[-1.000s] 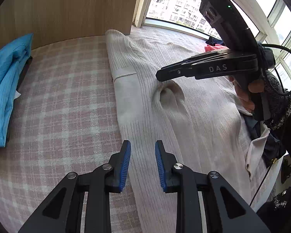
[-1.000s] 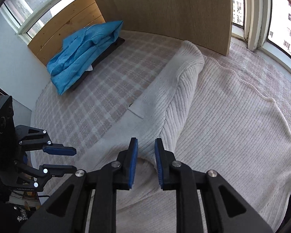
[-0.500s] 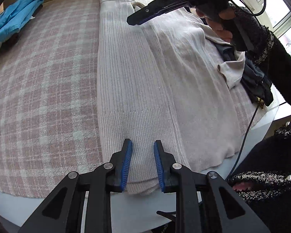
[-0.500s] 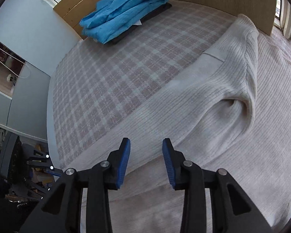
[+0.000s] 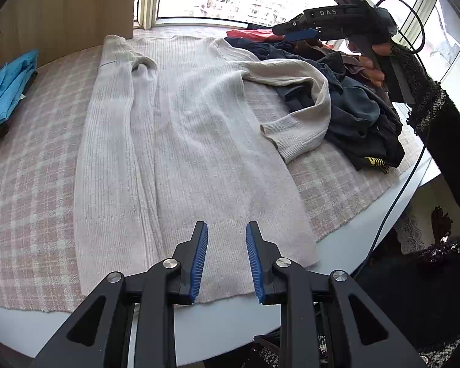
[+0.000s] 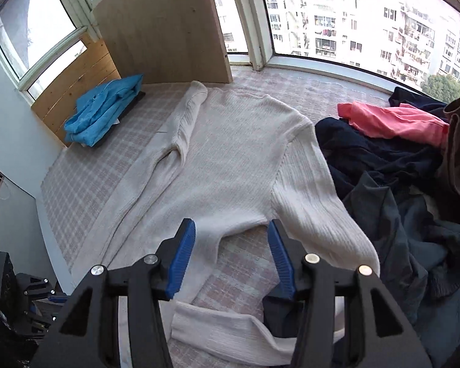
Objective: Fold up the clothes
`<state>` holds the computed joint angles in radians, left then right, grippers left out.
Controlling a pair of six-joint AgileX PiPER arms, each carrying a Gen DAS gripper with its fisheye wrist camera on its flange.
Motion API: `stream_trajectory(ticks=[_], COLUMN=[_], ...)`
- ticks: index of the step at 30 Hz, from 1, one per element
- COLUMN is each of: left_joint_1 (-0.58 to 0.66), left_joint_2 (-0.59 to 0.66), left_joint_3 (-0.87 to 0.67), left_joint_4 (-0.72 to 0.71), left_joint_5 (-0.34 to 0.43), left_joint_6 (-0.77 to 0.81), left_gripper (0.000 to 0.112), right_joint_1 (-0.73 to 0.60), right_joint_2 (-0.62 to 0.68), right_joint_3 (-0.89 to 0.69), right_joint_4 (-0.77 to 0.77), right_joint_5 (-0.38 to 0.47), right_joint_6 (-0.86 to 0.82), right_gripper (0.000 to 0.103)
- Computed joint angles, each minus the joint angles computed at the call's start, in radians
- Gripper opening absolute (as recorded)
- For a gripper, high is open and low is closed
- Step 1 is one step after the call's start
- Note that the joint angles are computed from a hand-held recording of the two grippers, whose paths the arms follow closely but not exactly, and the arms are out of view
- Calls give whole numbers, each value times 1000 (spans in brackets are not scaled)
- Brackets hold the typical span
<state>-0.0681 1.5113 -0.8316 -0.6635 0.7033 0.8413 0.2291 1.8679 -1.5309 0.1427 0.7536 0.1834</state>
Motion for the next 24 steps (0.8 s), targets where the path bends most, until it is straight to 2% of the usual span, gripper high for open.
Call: stream_trajectory(ticks=[2,4,7,9,13,16,18,19,20,22,23,24], left_joint_1=[-79,-165,-263,-309,-373,-391,-406,-415,-415,-414,-411,-416], left_joint_2=[65,149,288,393,577,654,672,680,687,701,693,677], left_joint_3=[-73,-189,-391,-545,-805,-908,-922,-924,-926,-932,-921,-897], left_joint_4=[-9,50,144,194,349,371,401,428,432,438,429,440], left_joint_5=[-14,-35,-18,31,173,287,313,316,321,330,323,297], left_joint_6=[-12,-51,-82,-69,-111,-98,-103,-118,-132,-160,-163,-186], left_gripper=[26,32,38,44,44,44,43,41,28,16,5,5], right_joint_1=[-94,-165,-218,-245,-276,-296,-304,-306,-306,-311,-314,-317], right_joint_2=[-76,-135,-173,-187,-204,-213,-212,-211,-206,-186,-170,-152], right_joint_3=[122,216,277,302,304,300,291,286,277,252,233,211], right_joint_4=[49,99,121,135,153,178,192,192,189,201,209,215], right_joint_5=[-14,-29,-23,-15,7,19,26,28,31,43,51,60], right_joint_6=[-27,-82,-139,-179,-260,-316,-341,-347,-352,-371,-379,-387], right_gripper=[49,49,49,49,49,49,49,49,49,49,49,49])
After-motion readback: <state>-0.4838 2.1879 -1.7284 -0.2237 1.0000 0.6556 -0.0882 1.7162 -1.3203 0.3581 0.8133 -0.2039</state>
